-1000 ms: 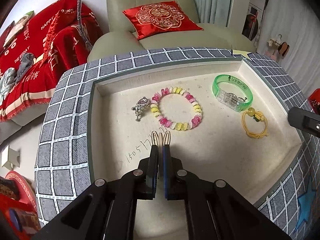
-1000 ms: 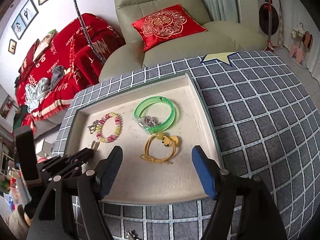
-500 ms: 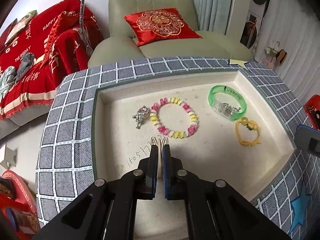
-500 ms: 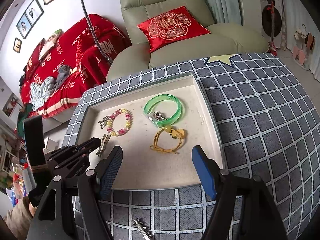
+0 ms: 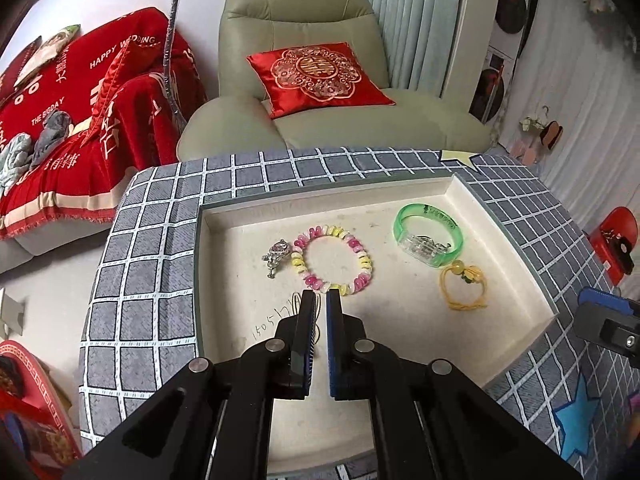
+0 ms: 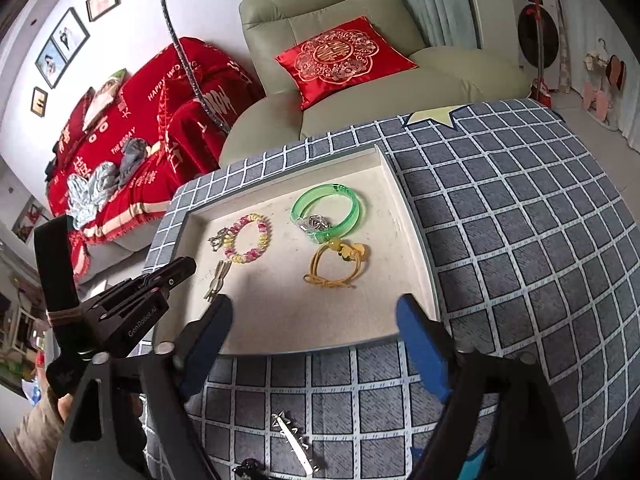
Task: Organize jewelry
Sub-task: 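Open the left tool to drop the beige clip in the tray and withdraw, then grasp the brown coiled hair tie with the left tool while the right tool grasps the braided brown bracelet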
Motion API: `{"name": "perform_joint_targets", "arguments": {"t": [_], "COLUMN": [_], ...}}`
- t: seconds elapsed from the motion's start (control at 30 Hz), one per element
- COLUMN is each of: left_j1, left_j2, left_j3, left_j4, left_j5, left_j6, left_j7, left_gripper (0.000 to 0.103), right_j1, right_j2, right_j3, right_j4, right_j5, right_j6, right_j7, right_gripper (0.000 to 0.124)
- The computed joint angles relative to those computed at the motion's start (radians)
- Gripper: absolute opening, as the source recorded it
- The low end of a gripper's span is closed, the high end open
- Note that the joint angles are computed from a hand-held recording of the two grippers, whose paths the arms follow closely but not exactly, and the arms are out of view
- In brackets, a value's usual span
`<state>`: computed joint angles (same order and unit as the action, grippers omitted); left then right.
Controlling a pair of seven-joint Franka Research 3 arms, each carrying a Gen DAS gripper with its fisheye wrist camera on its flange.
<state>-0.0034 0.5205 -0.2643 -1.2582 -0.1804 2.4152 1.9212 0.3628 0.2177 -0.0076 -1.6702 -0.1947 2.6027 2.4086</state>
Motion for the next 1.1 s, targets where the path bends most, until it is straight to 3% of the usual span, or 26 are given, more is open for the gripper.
{"name": "perform_joint_targets", "arguments": {"t": [0.17,0.2,0.23,0.27,0.33,0.47,0.63,0.73,0.87,1.1], "left_j1": [0.007,0.006,0.005,-0.001,-0.007,-0.015,-0.022,-0.016,0.002,0.090], "left_j2": [-0.018,-0.018,-0.019,-0.020,-0.018,0.009,0.013,-0.009,-0.059,-0.220], "left_j3": [-0.003,-0.003,-0.002,0.006,0.007,0.006,0.010,0.006,0.001,-0.041], "left_j4": [-0.022,-0.020,-0.019,-0.020,-0.048,-0.035,-0.067,-0.121,-0.214,-0.386], "left_j5": [-0.009,-0.010,-0.010,0.000,0.006,0.026,0.066,0.079,0.085,-0.060], "left_j6": [0.004,0.000,-0.002,-0.002,0.072,0.101,0.155,0.197,0.251,0.214], "left_j7": [0.005,0.004,0.002,-0.009,-0.017,-0.026,-0.049,-0.050,-0.045,0.084], "left_gripper": [0.021,0.043,0.077,0.103,0.103,0.103,0.103,0.103,0.103,0.103], "right_j1": [0.008,0.008,0.007,0.009,0.010,0.014,0.026,0.016,0.010,-0.004], "right_j2": [-0.024,-0.028,-0.026,-0.029,-0.034,-0.037,-0.064,-0.078,-0.097,-0.183], "right_j3": [-0.004,-0.004,-0.003,-0.005,-0.007,-0.007,-0.021,-0.007,0.017,0.060], "right_j4": [-0.034,-0.039,-0.038,-0.042,-0.049,-0.044,-0.082,-0.094,-0.086,-0.188], "right_j5": [-0.038,-0.043,-0.046,-0.056,-0.075,-0.115,-0.241,-0.241,-0.209,-0.167], "right_j6": [0.024,0.028,0.029,0.032,0.038,0.022,0.088,0.103,0.038,0.035], "right_j7": [0.039,0.047,0.050,0.061,0.078,0.096,0.208,0.210,0.157,0.129], "right_gripper": [0.088,0.088,0.088,0.088,0.088,0.088,0.088,0.088,0.088,0.088]}}
